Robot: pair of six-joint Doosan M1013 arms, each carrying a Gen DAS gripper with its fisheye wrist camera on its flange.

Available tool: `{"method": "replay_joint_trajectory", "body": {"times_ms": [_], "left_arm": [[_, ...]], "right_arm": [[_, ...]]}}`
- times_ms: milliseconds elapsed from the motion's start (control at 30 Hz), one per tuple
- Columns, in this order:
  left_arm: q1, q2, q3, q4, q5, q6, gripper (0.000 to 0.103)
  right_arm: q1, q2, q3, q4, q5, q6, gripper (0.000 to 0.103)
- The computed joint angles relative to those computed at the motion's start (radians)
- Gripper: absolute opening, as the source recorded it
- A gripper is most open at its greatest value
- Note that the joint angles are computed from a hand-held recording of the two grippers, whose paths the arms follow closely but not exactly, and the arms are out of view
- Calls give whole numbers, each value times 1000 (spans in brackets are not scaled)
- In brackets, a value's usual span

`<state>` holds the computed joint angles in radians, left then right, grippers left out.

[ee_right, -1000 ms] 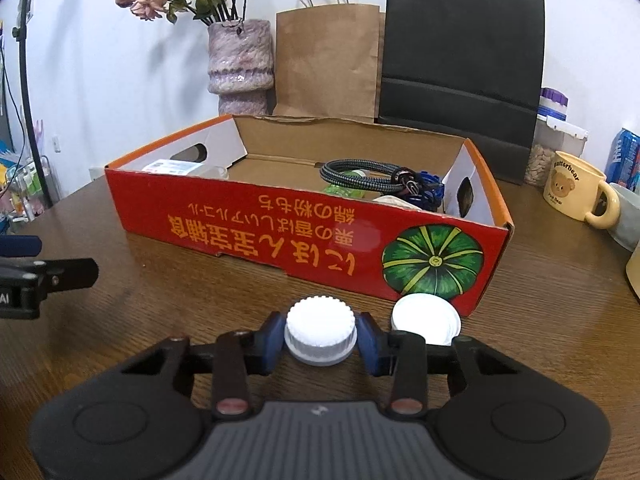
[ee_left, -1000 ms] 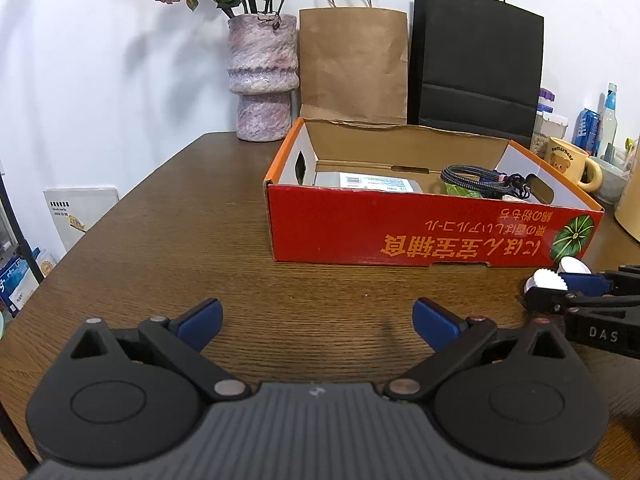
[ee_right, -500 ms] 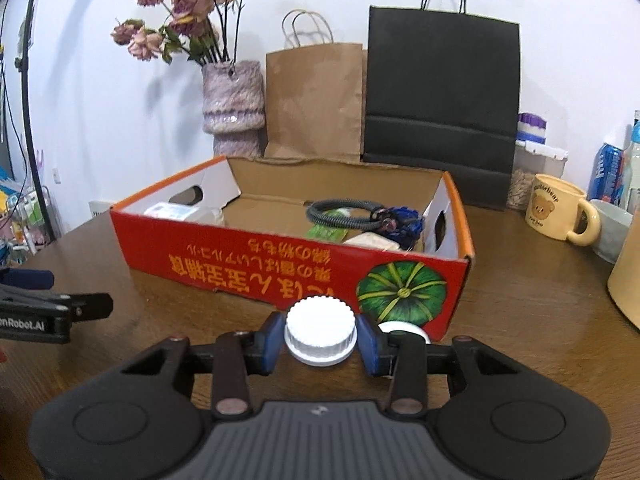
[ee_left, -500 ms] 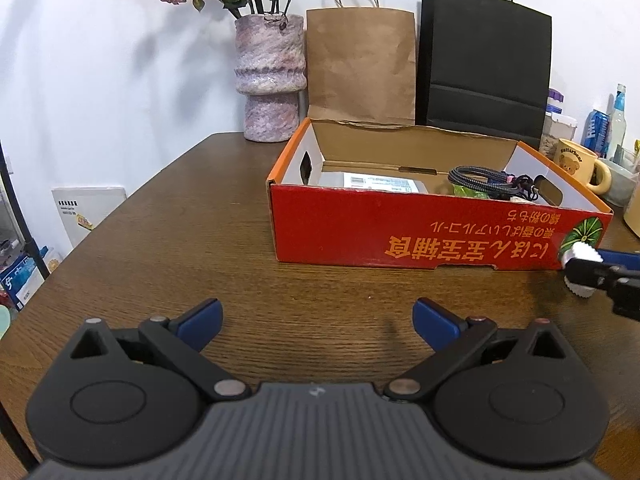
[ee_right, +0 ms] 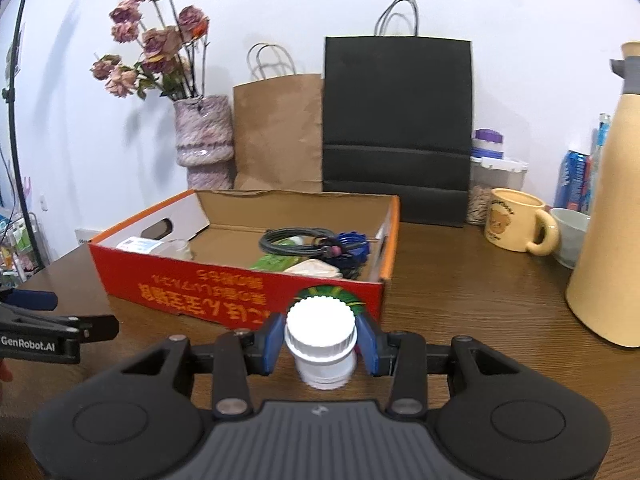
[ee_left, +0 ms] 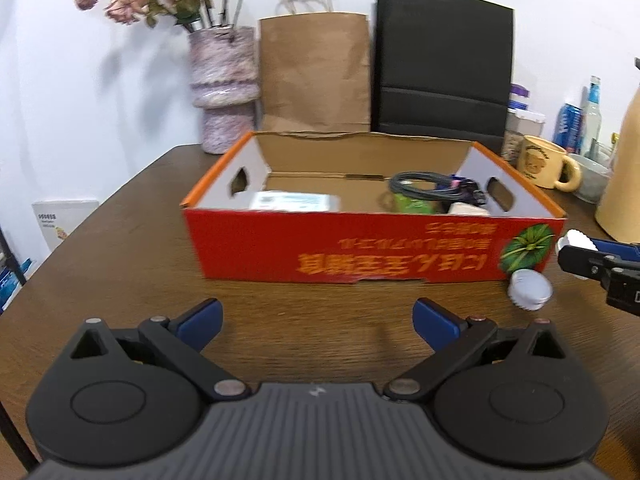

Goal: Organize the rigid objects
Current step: 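Grasp one white cap with right gripper while left gripper grasps the other cap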

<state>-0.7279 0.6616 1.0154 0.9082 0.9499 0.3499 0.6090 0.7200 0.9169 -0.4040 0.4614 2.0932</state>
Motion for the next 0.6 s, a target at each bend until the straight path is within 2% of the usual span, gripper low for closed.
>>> {"method": "replay_joint_trajectory", "body": {"times_ms": [367, 600], "left_arm": [[-24, 88, -164, -36, 31, 96, 103], [-39, 175, -316, -77, 80, 176, 103]], "right_arm": [[-30, -34, 63, -121, -22, 134, 39], [-45, -37, 72, -161, -6, 179, 39]]}}
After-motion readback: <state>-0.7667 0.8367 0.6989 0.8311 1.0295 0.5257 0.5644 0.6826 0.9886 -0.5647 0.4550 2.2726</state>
